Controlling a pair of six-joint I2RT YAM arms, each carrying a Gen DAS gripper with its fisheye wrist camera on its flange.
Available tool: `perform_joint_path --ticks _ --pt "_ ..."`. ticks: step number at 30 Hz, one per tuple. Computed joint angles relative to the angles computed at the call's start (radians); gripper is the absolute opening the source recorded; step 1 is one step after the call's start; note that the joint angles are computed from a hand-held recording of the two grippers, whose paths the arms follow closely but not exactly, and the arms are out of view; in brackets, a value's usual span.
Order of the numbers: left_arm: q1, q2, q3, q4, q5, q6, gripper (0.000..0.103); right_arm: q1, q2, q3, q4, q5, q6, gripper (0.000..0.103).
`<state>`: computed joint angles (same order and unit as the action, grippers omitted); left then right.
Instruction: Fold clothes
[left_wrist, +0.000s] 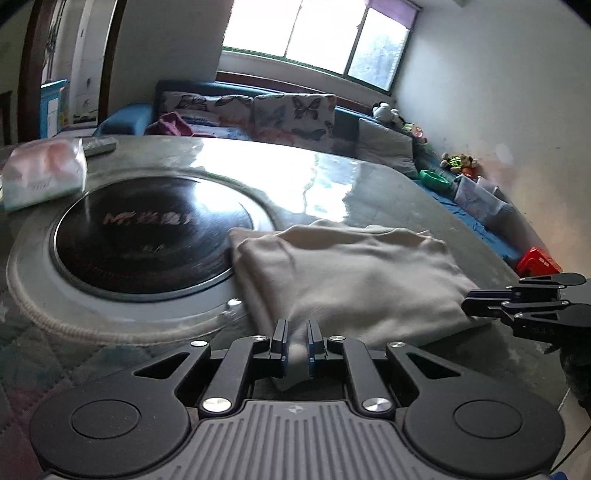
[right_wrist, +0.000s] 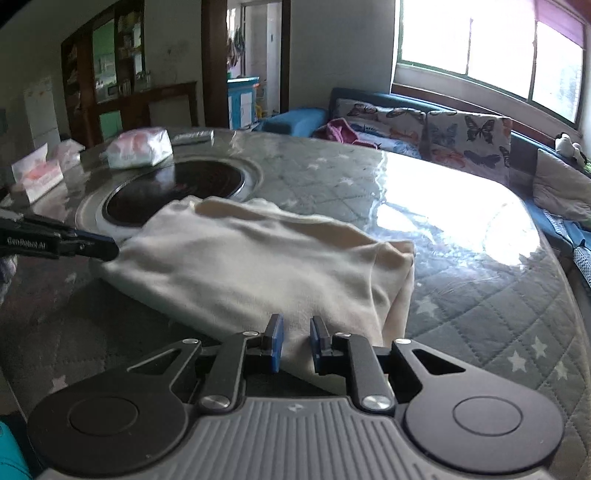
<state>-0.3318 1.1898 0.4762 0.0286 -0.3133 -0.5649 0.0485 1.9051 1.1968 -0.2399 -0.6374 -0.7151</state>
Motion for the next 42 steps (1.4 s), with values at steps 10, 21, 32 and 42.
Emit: perform_joint_path --ticks 10,21,32,42 --pt "-0.006 0.0 -0.007 0.004 -0.011 -0.004 0.014 0.083 0.04 0.107 -0.045 -0.038 0.003 0.015" --pt "0.003 -0.012 -0.02 0.01 0.005 -0.003 0.016 0.211 0.189 0.271 -0.047 -0.006 0.077 0.015" --pt "0.021 -0.012 -0.021 0.01 0.025 0.003 0.023 0.216 0.33 0.444 -0.034 0.038 0.215 0.015" --pt "0.031 -0.016 -0.025 0.012 0.033 0.009 0.024 0.132 0.283 0.388 0.013 0.061 0.237 0.016"
